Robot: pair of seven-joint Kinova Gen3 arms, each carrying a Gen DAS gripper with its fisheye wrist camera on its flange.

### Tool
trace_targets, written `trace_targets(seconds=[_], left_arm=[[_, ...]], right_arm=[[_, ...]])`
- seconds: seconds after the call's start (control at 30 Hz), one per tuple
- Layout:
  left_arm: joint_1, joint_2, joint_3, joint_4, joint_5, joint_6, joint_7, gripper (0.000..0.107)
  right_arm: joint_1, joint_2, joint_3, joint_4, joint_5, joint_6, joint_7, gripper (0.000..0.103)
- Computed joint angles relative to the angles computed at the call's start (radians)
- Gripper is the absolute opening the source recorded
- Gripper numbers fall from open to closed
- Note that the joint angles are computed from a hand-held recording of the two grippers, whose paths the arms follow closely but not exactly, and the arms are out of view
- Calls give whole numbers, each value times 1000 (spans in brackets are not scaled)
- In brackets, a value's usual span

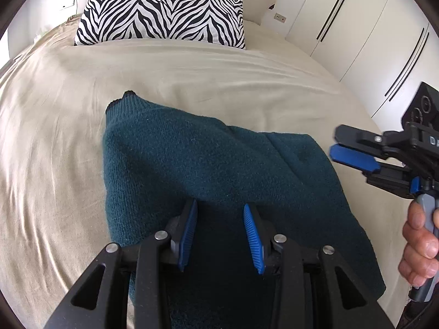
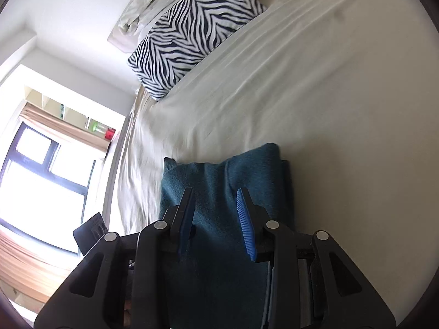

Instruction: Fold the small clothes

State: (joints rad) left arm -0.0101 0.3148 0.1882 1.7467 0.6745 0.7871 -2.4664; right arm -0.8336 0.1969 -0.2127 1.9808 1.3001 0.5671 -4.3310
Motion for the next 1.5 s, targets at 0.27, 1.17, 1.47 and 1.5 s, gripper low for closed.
trace_targets(seconds=[0.27,1.17,1.47,1.5], left_arm=[[23,9,-1,-25,-42,-4,40,39],[-110,-190,-205,161,166,137,-171,54],[-175,-6,-136,4,77,322,14,71],[-175,9,-130,-10,72,334,34,73]], right_arm=[[140,143,-57,-32,140,-85,-102,28],[-465,-26,40,98,-120,324,-209,55],[-138,-8,-44,188,83,1,-335,56],[-107,-1,-60,186,105,-10,-342,56]])
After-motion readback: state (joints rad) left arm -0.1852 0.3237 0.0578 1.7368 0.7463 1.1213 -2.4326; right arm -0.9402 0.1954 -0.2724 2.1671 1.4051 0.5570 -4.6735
